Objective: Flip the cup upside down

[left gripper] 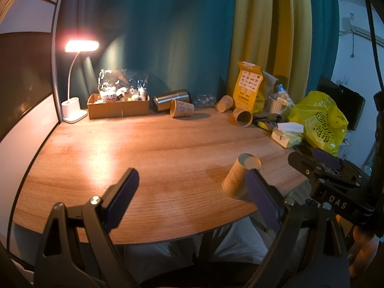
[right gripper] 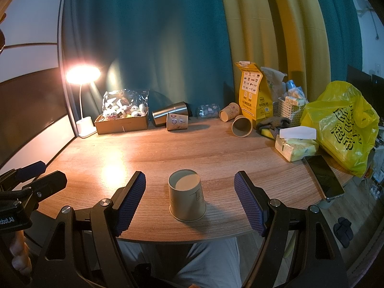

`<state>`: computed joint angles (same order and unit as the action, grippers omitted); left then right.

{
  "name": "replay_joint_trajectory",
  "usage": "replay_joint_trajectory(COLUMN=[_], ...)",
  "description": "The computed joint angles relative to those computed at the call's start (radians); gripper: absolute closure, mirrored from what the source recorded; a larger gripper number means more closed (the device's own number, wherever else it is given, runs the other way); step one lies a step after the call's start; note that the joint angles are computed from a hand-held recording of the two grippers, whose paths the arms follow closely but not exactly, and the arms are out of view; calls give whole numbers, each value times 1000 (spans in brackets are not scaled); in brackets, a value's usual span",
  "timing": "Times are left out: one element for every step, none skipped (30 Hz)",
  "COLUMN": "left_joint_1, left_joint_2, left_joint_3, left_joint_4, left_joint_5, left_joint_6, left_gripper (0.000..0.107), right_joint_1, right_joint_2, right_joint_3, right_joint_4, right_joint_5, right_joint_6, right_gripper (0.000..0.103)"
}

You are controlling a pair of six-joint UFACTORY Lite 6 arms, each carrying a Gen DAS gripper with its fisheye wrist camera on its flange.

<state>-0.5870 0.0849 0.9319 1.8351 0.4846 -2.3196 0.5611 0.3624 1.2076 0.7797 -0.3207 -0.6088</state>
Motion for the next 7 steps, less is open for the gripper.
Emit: replay_joint_trajectory(left_joint_1=[3,3,5,7,6,9,10], left_joint_2=[-1,-4,-7,-8,-11,-10,-12], left_joint_3=[2,1,-1,0,-4,-2,-5], left_joint_4=[3,9,24,30,36,36,40], left_joint_5=[-4,-7,-10,-10,-8,-11,-12], left_joint_6=[0,-2,-12,-15,-21,-20,-27], left_gripper=[15,15,15,15,15,15,15], right_joint_1=[0,-1,-3,-3,-3,-3,-3], right_joint_2=[0,-2,-3,-5,-3,-2,-2], right_joint_3=[1,-3,-5,-7,-4,-4,-4], right_joint_4=[-1,-5,-11,-16,-16,-15,-13], right_joint_5=[2,1,1,1,2,1,1], right_joint_6=[1,6,10,15,15,13,12], right_gripper=[24,24,24,24,24,24,24])
